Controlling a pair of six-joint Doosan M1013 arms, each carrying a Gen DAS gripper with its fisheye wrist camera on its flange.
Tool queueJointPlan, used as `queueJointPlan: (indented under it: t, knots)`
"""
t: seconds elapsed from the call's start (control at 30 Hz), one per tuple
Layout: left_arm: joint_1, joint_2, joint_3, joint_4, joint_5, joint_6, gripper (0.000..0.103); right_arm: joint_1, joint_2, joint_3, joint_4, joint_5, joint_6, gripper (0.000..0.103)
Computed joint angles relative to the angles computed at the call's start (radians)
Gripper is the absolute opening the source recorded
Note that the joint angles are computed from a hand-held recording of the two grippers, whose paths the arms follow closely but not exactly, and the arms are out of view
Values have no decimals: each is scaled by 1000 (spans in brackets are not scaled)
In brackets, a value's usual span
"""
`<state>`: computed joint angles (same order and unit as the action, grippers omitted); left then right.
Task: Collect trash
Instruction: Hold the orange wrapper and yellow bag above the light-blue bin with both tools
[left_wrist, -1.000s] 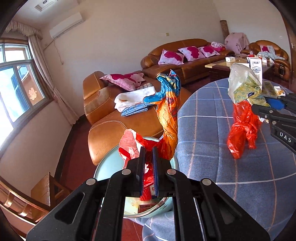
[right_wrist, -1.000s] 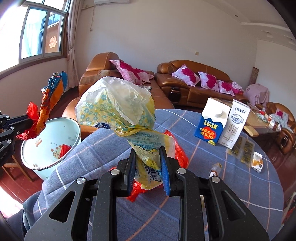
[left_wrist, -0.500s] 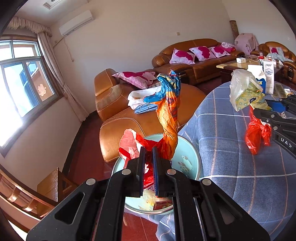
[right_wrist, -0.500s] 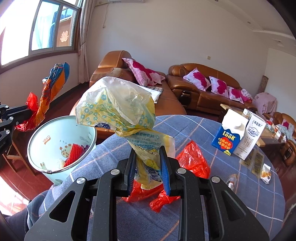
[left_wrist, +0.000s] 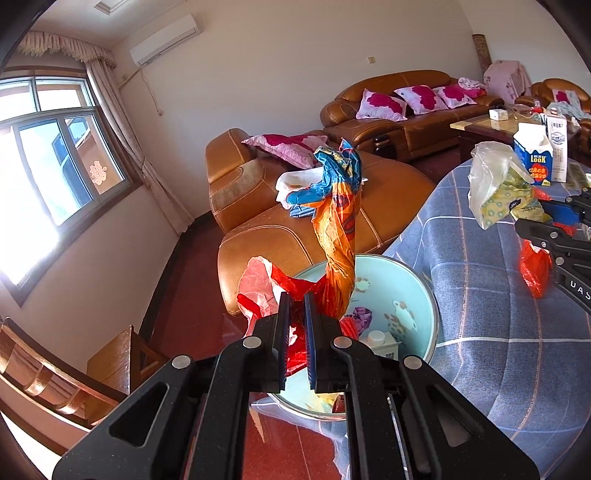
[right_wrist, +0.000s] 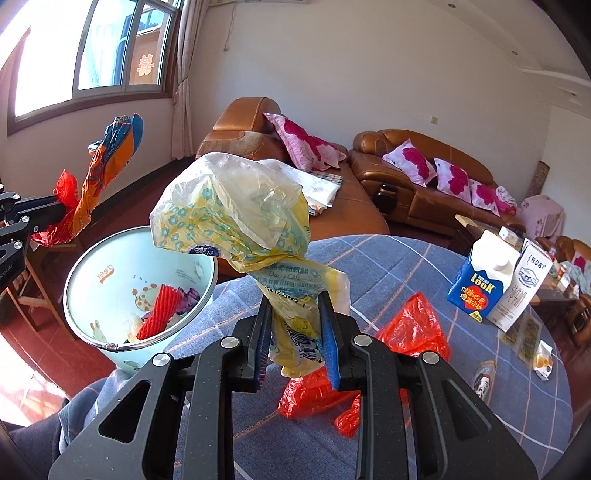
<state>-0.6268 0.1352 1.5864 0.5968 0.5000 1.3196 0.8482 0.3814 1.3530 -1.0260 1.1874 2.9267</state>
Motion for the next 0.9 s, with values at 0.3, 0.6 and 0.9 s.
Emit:
queueJointPlan:
  t: [0.3,0.6,0.9]
  knots:
    - [11,6,-8,13,11,-11,7,-7,17,-21,9,-25,-32,25]
    - [11,15,-18,24,26,-20,7,-11,36,-46,23,-46,-65,25]
    - [17,25,-27,28,38,-27,8,-16,50,-69,38,-67,-103,26]
